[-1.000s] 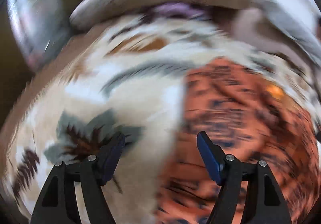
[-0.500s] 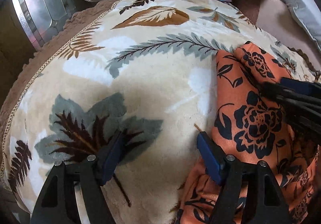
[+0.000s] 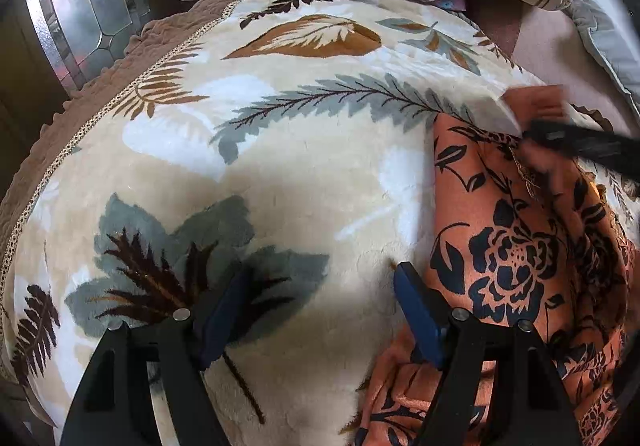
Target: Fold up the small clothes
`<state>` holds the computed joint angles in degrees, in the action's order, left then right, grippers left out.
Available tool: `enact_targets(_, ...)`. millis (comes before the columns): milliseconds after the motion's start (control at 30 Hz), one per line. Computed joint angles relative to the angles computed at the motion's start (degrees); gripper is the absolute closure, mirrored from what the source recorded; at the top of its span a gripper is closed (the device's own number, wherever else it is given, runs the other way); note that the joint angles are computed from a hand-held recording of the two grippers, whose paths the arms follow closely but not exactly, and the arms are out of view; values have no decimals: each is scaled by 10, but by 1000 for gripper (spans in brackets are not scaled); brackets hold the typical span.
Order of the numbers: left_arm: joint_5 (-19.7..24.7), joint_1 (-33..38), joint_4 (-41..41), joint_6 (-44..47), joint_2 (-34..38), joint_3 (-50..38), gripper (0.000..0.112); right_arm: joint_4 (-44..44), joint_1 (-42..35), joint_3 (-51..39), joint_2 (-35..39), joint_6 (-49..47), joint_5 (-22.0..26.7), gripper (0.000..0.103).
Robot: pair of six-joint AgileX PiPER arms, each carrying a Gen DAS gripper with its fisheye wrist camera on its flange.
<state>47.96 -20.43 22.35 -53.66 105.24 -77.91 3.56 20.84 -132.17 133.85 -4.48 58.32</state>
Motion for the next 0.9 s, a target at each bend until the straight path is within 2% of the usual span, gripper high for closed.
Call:
enact_targets(133,12,-12,29,-21,4,-4,36,125,-93,197,-160,-56,-96,98)
enact_targets(200,22,-22,51,-35,8,-8,36,184,-148,272,-230,-99,-121,98)
enact_targets(300,34,-34,76,-53,13,-10,36,296,-247,348,-301,-188,-110,98)
enact_targets(367,43,-44,95,-67,17,-10,36,372,-332,407,-338,-257,-83,98)
enact_targets(467,59,-61,126,-86,21,-12,36,420,-429,471,-345,-312,-43,98)
enact_targets(600,67,-75,151,-105,21,-6,36,478,-526,540,-311,-347,11,97)
enact_targets(633,68,-77,157,-108,21,-4,36,473,-537,551,-302,-347,19,94)
enact_targets(733,66,-80,163,-112,17,4,36,440,-564,573,-283,-323,55,93)
enact_targets(900,71,-81,164,-115,17,4,36,436,-596,589,-296,-334,41,88)
